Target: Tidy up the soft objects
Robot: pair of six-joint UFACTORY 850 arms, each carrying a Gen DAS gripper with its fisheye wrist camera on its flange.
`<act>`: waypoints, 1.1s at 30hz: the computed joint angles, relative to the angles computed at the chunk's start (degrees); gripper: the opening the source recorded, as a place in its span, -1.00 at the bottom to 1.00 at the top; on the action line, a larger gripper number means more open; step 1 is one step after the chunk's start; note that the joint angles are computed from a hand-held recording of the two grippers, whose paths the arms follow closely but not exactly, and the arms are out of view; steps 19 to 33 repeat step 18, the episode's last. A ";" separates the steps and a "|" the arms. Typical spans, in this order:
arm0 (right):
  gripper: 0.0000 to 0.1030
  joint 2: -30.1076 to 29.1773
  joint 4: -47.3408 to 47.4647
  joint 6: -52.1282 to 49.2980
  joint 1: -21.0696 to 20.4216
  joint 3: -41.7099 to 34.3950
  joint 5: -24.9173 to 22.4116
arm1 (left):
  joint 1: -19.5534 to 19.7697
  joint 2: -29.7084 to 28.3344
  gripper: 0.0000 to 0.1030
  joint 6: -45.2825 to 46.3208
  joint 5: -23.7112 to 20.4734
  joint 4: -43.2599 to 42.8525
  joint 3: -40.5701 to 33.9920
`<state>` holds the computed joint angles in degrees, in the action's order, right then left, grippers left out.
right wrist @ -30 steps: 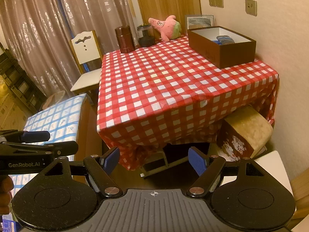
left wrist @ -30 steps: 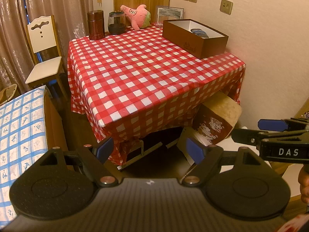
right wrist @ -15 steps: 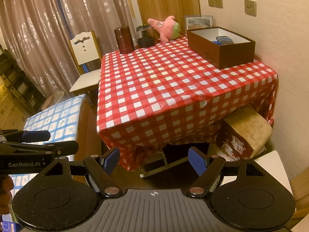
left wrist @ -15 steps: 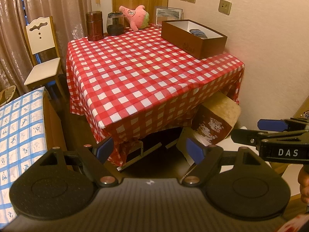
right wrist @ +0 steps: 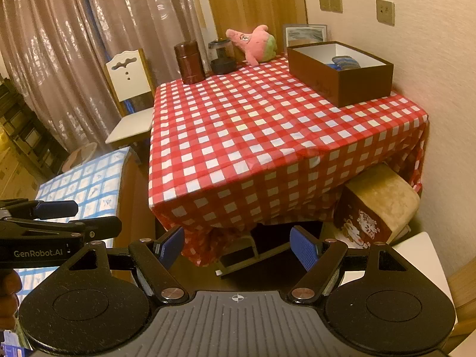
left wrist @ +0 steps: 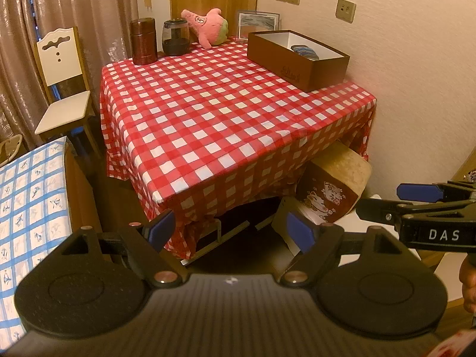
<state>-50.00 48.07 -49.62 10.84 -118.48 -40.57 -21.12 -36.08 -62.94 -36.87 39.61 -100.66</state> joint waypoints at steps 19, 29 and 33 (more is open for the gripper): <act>0.51 -2.54 -3.15 4.70 0.86 -4.14 0.34 | 2.49 -0.78 0.57 6.06 3.46 -3.19 -0.28; 0.51 -2.54 -3.15 4.70 0.86 -4.14 0.34 | 2.49 -0.78 0.57 6.06 3.46 -3.19 -0.28; 0.51 -2.54 -3.15 4.70 0.86 -4.14 0.34 | 2.49 -0.78 0.57 6.06 3.46 -3.19 -0.28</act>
